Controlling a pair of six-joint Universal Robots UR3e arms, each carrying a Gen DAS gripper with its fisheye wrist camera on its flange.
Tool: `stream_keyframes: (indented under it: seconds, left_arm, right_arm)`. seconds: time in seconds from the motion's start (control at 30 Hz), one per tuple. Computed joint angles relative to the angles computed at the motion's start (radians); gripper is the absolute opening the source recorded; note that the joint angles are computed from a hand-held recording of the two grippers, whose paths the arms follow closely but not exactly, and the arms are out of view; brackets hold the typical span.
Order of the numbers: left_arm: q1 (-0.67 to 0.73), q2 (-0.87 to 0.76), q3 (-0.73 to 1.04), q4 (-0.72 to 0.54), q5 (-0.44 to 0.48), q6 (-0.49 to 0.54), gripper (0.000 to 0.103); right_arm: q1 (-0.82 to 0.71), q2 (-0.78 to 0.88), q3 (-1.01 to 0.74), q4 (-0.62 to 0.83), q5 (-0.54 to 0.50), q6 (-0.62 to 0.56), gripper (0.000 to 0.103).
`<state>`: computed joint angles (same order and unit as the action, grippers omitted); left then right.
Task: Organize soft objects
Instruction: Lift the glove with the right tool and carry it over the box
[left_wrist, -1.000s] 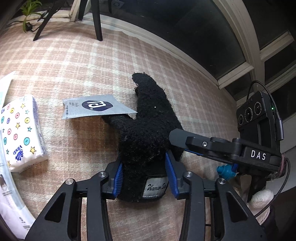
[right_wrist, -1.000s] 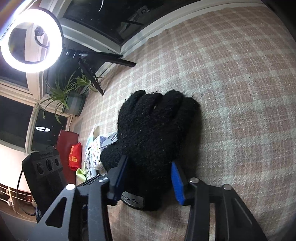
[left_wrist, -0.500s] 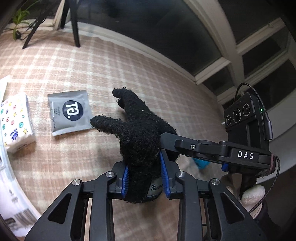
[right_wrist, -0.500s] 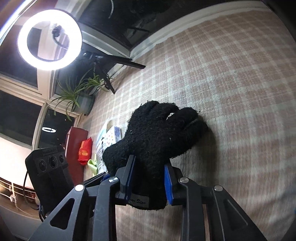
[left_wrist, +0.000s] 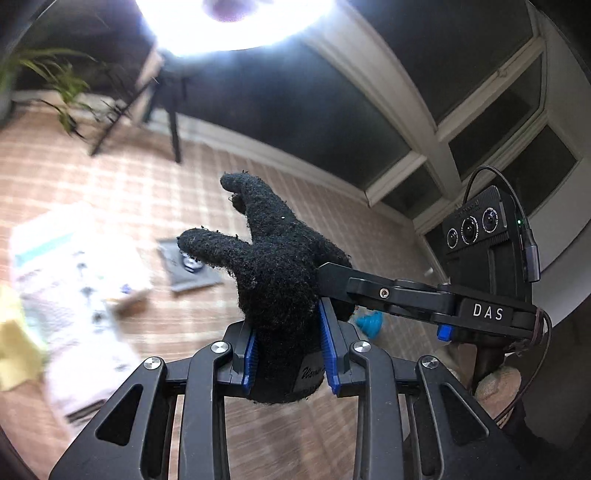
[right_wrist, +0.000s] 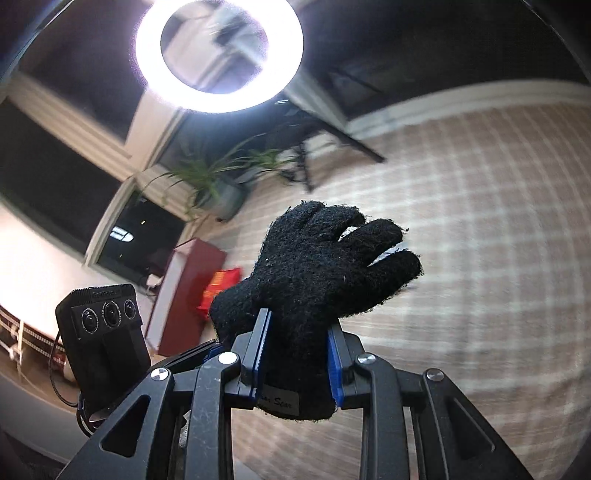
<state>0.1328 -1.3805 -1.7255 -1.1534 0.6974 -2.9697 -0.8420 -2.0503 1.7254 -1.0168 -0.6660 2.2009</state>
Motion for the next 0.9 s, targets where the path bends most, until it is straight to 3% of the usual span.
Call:
stream_keyframes:
  seconds: [0.13,0.33,0.47,0.57,0.7,0.9]
  left_arm:
    - [0.214,0.134,0.035,-0.302,-0.053,0.220,0.027]
    - [0.576,0.221,0.190,-0.866,-0.104,0.648,0.027]
    - [0.819,0.180,0.348,-1.206,-0.093,0.936,0.026]
    - [0.966,0.128,0.439,-1.364,-0.070,1.088,0.026]
    - [1.092,0.058,0.501,-1.412,-0.049,1.164,0.025]
    - [1.181,-0.075,0.557,-1.317,-0.022,1.131,0.025]
  right_arm:
    - [0.217,0.015,0.012,-0.254,0.037,0.245,0.025]
    - [0.628,0.215,-0.031,-0.831,-0.017,0.710,0.025]
    - [0.846,0.389,-0.159,-1.037,-0.090,0.889,0.025]
    - [0.996,0.545,-0.310,-1.125,-0.154,0.985,0.025]
    - [1.173,0.795,-0.625,-1.115,-0.236,1.062,0.025]
    - [1.338,1.197,-1.236,-0.946,-0.313,1.120,0.025]
